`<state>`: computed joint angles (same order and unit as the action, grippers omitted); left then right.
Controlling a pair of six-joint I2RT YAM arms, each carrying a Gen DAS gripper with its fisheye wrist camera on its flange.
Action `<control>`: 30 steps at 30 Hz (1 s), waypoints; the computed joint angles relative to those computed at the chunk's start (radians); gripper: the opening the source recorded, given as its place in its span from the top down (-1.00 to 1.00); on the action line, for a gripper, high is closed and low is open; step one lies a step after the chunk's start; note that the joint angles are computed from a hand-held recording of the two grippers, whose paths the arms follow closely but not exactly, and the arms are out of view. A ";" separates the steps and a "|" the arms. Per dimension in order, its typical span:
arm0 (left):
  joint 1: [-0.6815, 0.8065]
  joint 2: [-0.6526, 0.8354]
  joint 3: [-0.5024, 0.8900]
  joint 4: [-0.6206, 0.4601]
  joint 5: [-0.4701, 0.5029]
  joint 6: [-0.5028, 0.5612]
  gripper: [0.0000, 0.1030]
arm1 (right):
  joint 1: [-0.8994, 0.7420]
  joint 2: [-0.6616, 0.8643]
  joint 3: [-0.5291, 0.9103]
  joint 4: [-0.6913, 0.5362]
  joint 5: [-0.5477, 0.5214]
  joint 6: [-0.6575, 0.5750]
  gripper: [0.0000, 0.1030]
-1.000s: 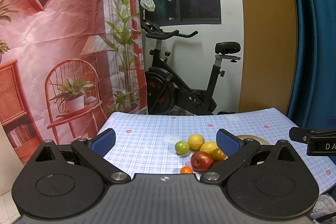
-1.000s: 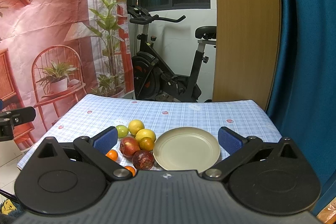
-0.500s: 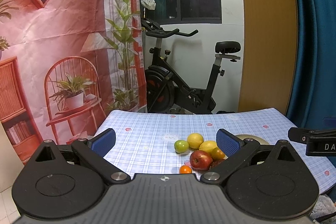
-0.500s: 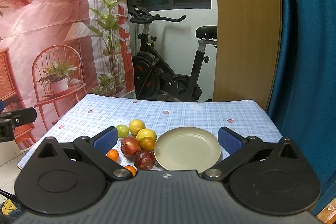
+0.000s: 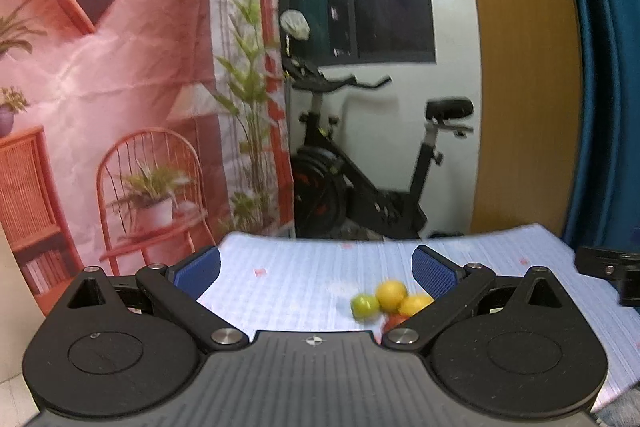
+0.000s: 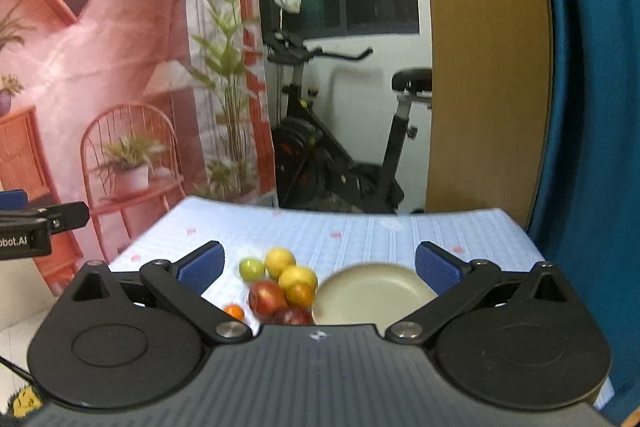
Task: Organize fruits
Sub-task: 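Move the left tool down toward the tangerine beside the fruit cluster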
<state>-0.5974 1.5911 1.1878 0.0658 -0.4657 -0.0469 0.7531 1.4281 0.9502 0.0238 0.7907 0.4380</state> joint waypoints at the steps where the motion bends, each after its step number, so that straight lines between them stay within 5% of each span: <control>1: 0.003 0.011 0.004 0.030 0.000 0.011 -0.99 | -0.021 -0.011 -0.027 0.064 -0.024 -0.020 -1.00; 7: 0.034 0.108 0.048 0.177 0.083 0.048 -0.99 | -0.163 0.012 -0.051 0.279 -0.207 -0.100 -1.00; 15: 0.044 0.262 0.122 0.276 0.116 0.009 -0.99 | -0.329 0.192 0.137 0.190 -0.467 -0.057 -1.00; 23: 0.055 0.355 0.162 0.237 0.099 -0.060 -0.92 | -0.333 0.354 0.197 0.273 -0.451 -0.113 -0.95; 30: 0.077 0.409 0.247 0.074 0.080 -0.101 -0.92 | -0.322 0.423 0.150 0.366 -0.430 -0.112 -0.93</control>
<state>-0.5204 1.9998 1.4353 0.1395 -0.3852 -0.1476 0.4306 1.8509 1.1001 0.3899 0.3606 0.3263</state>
